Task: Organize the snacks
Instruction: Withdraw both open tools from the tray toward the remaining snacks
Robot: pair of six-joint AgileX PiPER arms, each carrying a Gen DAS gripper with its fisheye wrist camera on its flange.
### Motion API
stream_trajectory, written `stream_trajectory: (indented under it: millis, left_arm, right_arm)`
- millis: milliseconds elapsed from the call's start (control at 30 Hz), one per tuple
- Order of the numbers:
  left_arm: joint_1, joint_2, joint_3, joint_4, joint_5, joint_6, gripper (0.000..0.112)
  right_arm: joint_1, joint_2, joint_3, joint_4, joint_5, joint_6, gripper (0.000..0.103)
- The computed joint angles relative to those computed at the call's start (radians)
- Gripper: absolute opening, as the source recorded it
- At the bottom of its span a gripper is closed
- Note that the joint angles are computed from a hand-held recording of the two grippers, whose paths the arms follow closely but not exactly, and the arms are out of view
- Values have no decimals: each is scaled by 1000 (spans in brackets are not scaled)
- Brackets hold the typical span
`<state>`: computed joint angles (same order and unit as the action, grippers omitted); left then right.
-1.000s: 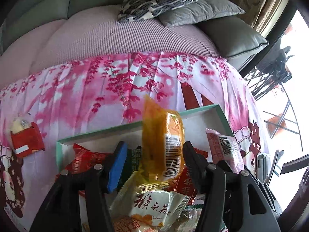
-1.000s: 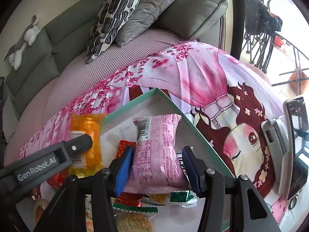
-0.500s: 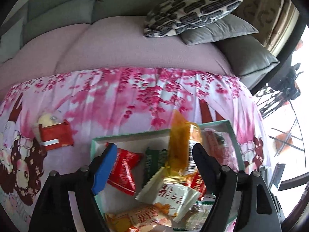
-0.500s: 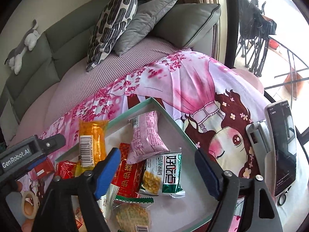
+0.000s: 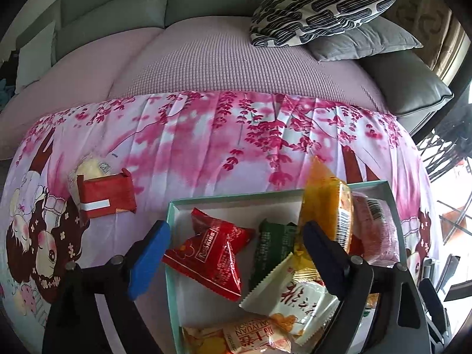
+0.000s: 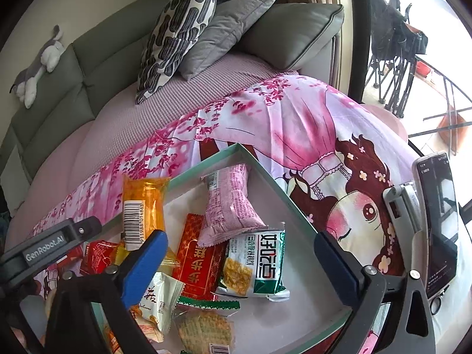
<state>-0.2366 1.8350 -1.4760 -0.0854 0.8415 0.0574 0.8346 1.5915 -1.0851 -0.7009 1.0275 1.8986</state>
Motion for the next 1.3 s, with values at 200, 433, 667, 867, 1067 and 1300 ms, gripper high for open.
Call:
stream_trajectory:
  millis: [200,433,667,867,1067,1300]
  left_arm:
    - [1,-5,15,9,-28,-1,102]
    - [13,-17,20,-9,-25,10,102]
    - [60,-34,48,89,-13,-91,102]
    - [166,-67,112,107,-57,-82,102]
    - [289,-70,119,79,-59,-6,102]
    - [397,-45,85,45,-34,59,102]
  right_arm:
    - [9,4,-7,-20,24,16,103]
    - [17,16,-39,1,59,-4,103]
    - [24,73,-110,28,2,-21,103]
    - [51,139,-216,43,49,-68,103]
    - [71,210,-321,75,57,-119,103]
    - [112,329,-509,87,75,-213,103]
